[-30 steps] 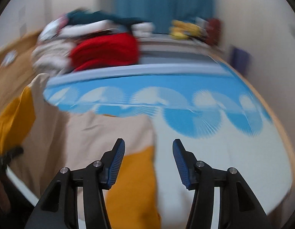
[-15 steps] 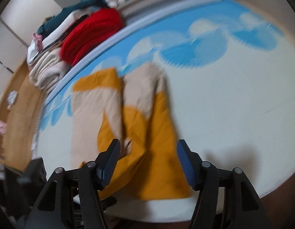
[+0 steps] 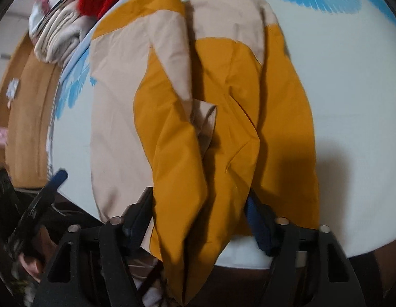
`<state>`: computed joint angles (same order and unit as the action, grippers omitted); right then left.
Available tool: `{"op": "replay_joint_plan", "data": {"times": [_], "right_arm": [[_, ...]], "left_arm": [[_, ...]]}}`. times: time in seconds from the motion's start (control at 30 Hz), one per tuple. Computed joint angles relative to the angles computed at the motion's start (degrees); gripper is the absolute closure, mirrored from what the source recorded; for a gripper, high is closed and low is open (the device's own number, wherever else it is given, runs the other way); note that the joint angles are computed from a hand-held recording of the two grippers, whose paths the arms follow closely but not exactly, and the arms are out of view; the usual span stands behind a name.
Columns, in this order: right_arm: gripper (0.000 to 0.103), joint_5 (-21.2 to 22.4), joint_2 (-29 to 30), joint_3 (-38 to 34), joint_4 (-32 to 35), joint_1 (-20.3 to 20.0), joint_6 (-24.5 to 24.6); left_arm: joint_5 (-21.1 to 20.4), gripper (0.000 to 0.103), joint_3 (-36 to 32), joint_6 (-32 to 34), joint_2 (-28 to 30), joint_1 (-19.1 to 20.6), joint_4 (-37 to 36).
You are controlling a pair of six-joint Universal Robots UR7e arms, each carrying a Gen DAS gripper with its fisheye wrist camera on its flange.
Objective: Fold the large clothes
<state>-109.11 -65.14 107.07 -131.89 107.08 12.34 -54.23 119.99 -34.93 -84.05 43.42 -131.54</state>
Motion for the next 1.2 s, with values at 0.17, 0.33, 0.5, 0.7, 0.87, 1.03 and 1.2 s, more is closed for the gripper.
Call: {"op": "replay_joint_plan", "data": {"times": [0.17, 0.33, 0.5, 0.7, 0.87, 1.03, 1.2], "right_arm": [[0.093, 6.7, -6.3, 4.9, -19.9, 3.1, -14.4], [0.094, -9.6, -7.1, 5.4, -11.7, 0.1, -5.2], [0.093, -13.4, -4.3, 4.5, -6.4, -2.1, -4.8], [0.094, -7.0, -7.2, 5.6, -8.4, -3.1, -5.8], [0.094, -8.3, -5.0, 3.1, 1.8, -4.5, -3.9], [0.092, -11.5, -4.6, 3.2, 2.8, -3.1, -6.5], [0.081, -24.5, -4.9, 4.4, -1.6, -0.1, -6.5]], "left_arm": [[0.2, 0.044, -0.7, -0.5, 1.3, 0.3, 0.2], [-2.5, 0.044, -2.2, -2.8, 2.7, 1.3, 6.8], [-5.1, 0.045, -5.0, -7.0, 6.2, 4.0, 17.1], [-5.1, 0.057, -5.2, -1.1, 5.8, 1.6, 17.6], [-4.5, 0.048, -6.1, -1.0, 9.0, 1.7, 20.5], [-4.2, 0.057, -8.6, 1.0, 9.6, -0.2, 24.2], [1.7, 0.056, -12.7, 8.5, 9.9, -1.6, 24.6]]}}
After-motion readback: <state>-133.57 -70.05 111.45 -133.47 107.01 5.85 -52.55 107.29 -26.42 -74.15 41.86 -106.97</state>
